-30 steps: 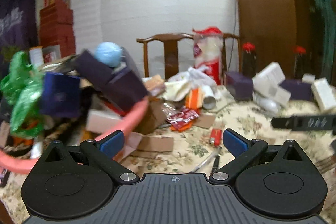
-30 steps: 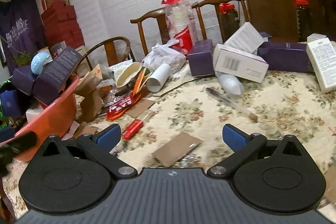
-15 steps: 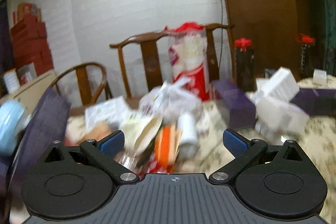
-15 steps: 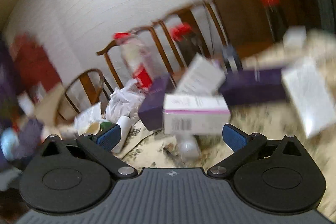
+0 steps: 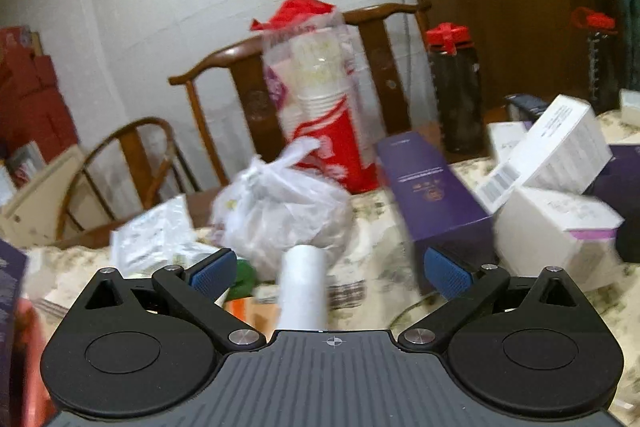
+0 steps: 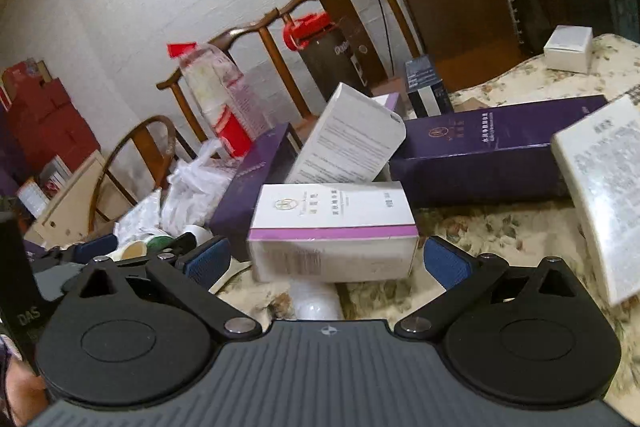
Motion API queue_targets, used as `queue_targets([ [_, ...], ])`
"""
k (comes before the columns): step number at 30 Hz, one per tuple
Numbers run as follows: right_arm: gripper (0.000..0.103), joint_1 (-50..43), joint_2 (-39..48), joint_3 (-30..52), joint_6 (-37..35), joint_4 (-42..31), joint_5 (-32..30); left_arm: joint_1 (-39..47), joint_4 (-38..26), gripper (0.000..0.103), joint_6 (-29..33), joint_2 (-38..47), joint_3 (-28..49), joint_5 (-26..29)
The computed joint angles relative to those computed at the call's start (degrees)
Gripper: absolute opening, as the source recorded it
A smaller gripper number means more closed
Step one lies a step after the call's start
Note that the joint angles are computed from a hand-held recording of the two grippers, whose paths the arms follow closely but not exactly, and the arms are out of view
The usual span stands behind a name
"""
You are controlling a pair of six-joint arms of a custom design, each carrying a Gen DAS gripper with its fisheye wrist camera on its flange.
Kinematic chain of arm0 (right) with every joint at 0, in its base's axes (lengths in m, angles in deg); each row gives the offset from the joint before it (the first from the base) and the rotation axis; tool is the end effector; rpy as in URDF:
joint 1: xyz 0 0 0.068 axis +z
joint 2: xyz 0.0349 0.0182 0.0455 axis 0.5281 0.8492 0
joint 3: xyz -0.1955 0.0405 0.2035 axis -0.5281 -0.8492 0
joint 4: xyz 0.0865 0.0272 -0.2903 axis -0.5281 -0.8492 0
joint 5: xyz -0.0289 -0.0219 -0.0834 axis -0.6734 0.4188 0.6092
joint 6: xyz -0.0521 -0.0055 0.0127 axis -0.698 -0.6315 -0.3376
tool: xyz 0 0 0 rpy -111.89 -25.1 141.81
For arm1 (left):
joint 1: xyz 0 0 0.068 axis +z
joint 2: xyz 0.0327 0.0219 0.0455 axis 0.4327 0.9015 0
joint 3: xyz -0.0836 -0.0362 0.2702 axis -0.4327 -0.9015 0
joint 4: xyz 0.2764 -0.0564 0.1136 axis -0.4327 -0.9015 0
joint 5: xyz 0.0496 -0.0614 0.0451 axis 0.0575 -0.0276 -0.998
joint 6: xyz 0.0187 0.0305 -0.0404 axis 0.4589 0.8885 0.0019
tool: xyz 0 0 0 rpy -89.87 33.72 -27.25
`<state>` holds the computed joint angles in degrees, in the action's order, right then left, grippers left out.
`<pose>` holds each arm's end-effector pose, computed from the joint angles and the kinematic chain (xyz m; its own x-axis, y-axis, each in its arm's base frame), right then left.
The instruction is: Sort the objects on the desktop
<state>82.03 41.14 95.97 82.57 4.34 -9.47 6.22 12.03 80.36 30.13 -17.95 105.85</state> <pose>0.2268 0.2260 0.1835 -0.1775 0.6699 -0.7210 0.6179 0.6460 0.4481 0.4325 -0.1639 0.1916 -0.1881 0.5369 -0.8224 0.7281 0.6382 0.2501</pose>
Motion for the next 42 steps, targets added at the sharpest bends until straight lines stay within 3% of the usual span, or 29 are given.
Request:
queue_targets([
  [2, 0.102, -1.3, -0.2, -1.3, -0.9, 1.9, -1.0, 0.0, -4.9, 0.103, -0.5, 0.5, 2.2, 4.0],
  [5, 0.102, -3.0, -3.5, -7.6, -2.0, 11.8, -2.5, -1.3, -7.2, 0.103, -1.6, 0.6, 2.9, 6.5],
  [7, 0.102, -3.5, -5.8, -11.2, -1.9, 17.4, -3.2, -3.3, -4.9, 0.103, -1.2, 0.2, 1.2, 4.0],
  [10, 0.102, -4.1, -6.7, -12.2, 0.8, 16.4, -3.4, -5.1, 0.8, 0.103, 2.9, -0.5, -2.5, 1.2],
  [12, 0.102, -4.9, -9.8, -16.8, -1.9, 24.1, -5.1, -4.2, 3.6, 0.103, 7.0, -1.3, -5.2, 2.5],
  [17, 0.102, -5.5, -10.3, -18.2, -2.5, 25.2, -5.5, -2.4, 2.9, 0.103, 9.9, -0.5, -5.2, 5.8],
  [19, 0.103, -6.7, -9.8, -19.3, -4.6, 30.4, -7.9, -3.0, 4.8, 0.103, 8.9, 0.2, -5.5, 4.9],
  [25, 0.103, -6.1, -6.5, -17.2, -8.4, 32.2, -5.7, -2.6, 13.4, 0.103, 10.3, 0.0, -9.7, 3.8],
  [29, 0.103, -3.4, -6.6, -17.8, -10.1, 36.0, -5.2, 0.7, 12.8, 0.103, 11.3, -0.9, -11.0, 6.2],
  [32, 0.103, 0.1, -4.5, -14.6, -11.1, 34.0, -4.4, 4.3, 13.0, 0.103, 12.3, -2.4, -13.2, 8.8],
  [37, 0.103, 7.1, -1.2, -9.0, -10.3, 30.0, -2.5, 11.0, 9.9, 0.103, 15.7, -5.2, -16.5, 13.8],
  [42, 0.103, 14.3, -1.2, -7.3, -13.0, 28.6, 1.1, 18.5, 0.9, 0.103, 26.0, -5.4, -16.9, 21.9],
])
